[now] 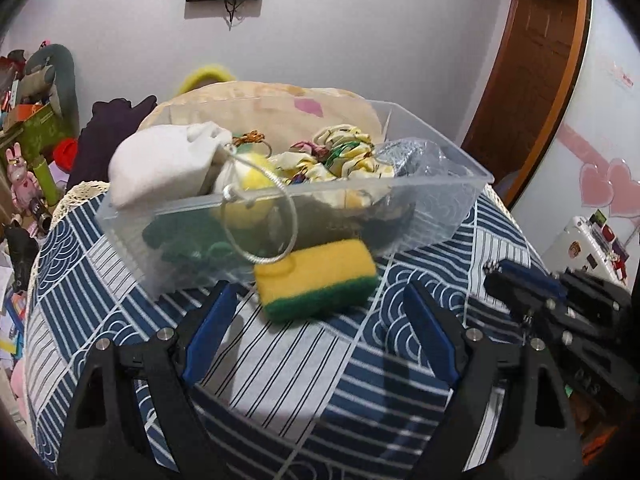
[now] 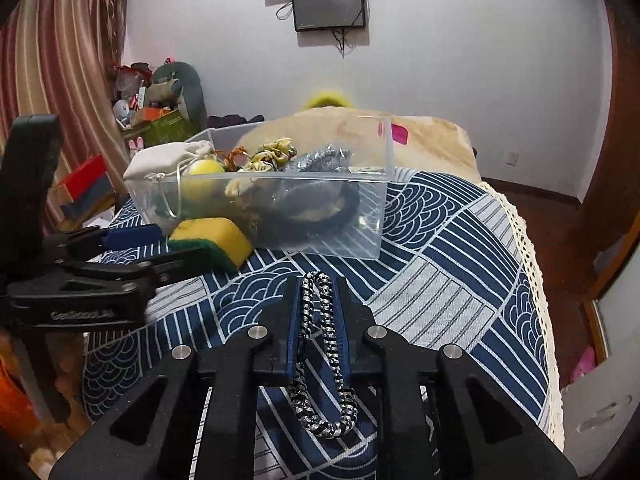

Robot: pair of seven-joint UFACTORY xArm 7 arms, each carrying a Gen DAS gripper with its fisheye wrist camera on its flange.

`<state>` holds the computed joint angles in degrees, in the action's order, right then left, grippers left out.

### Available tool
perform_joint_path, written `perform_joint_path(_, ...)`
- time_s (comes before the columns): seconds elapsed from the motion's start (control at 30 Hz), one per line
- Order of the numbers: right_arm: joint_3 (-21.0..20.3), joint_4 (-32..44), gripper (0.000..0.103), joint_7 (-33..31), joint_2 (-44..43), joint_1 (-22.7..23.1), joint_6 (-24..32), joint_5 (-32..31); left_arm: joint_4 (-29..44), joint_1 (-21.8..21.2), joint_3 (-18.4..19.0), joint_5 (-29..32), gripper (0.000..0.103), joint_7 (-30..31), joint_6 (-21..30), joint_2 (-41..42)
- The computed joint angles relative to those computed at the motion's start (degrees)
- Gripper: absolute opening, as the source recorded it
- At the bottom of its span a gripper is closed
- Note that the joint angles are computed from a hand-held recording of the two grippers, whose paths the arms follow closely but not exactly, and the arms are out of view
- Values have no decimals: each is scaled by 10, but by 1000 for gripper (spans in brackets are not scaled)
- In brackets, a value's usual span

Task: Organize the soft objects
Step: 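Grasp the chain bracelet with the right tool while the left tool grasps the yellow-green sponge, then lower the sponge and bracelet into the clear box and open both tools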

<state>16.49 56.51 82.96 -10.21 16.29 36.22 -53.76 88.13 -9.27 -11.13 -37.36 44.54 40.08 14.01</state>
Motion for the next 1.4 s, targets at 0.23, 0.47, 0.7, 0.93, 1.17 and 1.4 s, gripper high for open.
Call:
perform_joint_path(0.23,-2,-1,14,5,1,0,-4,-2,21,-16,0,33,65,-39,-15,23)
perform_joint_path(0.47,-1,3,14,8,2,-1,-4,-4,21,5,-13,6,59,-27,-13,24)
perform_joint_path(0.7,2,15,14,14,-1,-1,5,-18,-22,16,-8,-43,58,26,-13,-17)
perform_joint_path(0.93,1,55,14,6,13,0,14,-47,-64,14,9,-116,58,104,-25,-77)
perform_joint_path(1.17,-8,108,14,-7,37,9,24,-82,-70,0,33,-196,58,180,-41,-114)
perform_joint_path(1.4,-24,154,14,-17,61,19,35,-114,-8,-2,34,-205,59,180,-51,-73)
